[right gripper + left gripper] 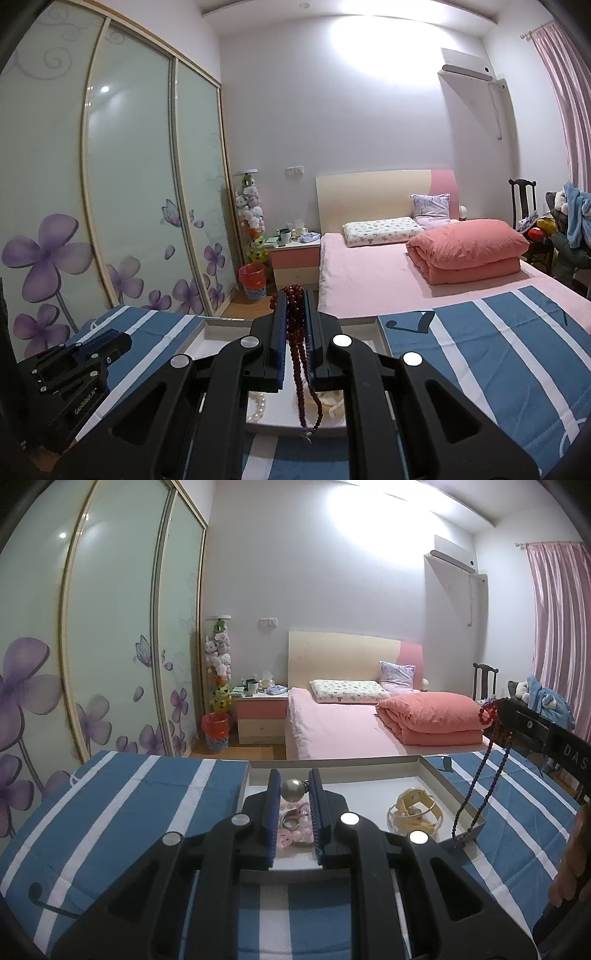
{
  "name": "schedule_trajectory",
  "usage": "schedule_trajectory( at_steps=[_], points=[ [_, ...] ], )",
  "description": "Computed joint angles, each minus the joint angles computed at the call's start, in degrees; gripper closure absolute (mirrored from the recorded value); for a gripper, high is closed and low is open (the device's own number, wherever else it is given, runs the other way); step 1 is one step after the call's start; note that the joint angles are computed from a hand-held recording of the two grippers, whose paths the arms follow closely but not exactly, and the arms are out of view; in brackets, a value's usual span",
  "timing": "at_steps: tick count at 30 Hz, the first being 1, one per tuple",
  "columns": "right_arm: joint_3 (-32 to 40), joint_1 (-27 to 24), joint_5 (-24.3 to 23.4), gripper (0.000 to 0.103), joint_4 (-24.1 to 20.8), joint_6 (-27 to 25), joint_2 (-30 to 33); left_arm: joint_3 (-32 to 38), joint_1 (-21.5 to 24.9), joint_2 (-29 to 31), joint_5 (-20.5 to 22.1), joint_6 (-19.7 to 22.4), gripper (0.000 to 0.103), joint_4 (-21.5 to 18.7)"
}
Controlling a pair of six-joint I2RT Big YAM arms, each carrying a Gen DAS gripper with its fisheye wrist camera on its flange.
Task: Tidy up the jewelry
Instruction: 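Carry the pearl earring and red bead bracelet over the grey tray, then lower both pieces into the tray and open both tools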
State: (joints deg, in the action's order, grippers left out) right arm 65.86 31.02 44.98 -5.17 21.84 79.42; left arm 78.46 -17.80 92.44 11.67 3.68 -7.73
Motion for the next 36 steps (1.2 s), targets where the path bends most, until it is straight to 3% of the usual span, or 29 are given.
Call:
schedule_trajectory(
  at_steps=[21,22,23,24,25,30,34,36],
  points=[
    [4.5,-7.4,-10.2,0.092,-3.0,5.9,6.7,15.4,-2.1,13.8,0.4,-1.5,0.087,-6.1],
    [4.4,-7.6,-10.8,0.09,-3.5,6.6,6.8,15.8,-2.3,14.2,0.5,-1.2,0.087,-6.3],
    [4.7,-7.9,-11.6,0.075,-3.9,7.1,7.1,16.1,-2.3,14.6,0.6,-1.0,0.087,-6.5],
    [4.4,-8.0,-11.7,0.05,-3.9,7.7,7.0,16.4,-2.4,14.9,0.7,-1.0,0.087,-6.8],
    [3.8,-7.9,-11.2,0.042,-3.3,8.0,6.7,16.7,-2.4,15.2,0.9,-0.9,0.087,-7.1],
    [3.2,-7.6,-10.4,0.039,-2.6,7.5,6.3,18.3,-2.8,16.6,1.1,0.0,0.087,-8.3],
    [3.1,-7.9,-10.9,0.039,-3.1,7.9,6.0,19.5,-2.9,17.5,1.6,-0.2,0.073,-9.6],
    [3.1,-7.8,-10.9,0.039,-3.2,7.8,5.9,19.5,-2.8,17.5,2.1,-0.2,0.072,-9.9]
  ],
)
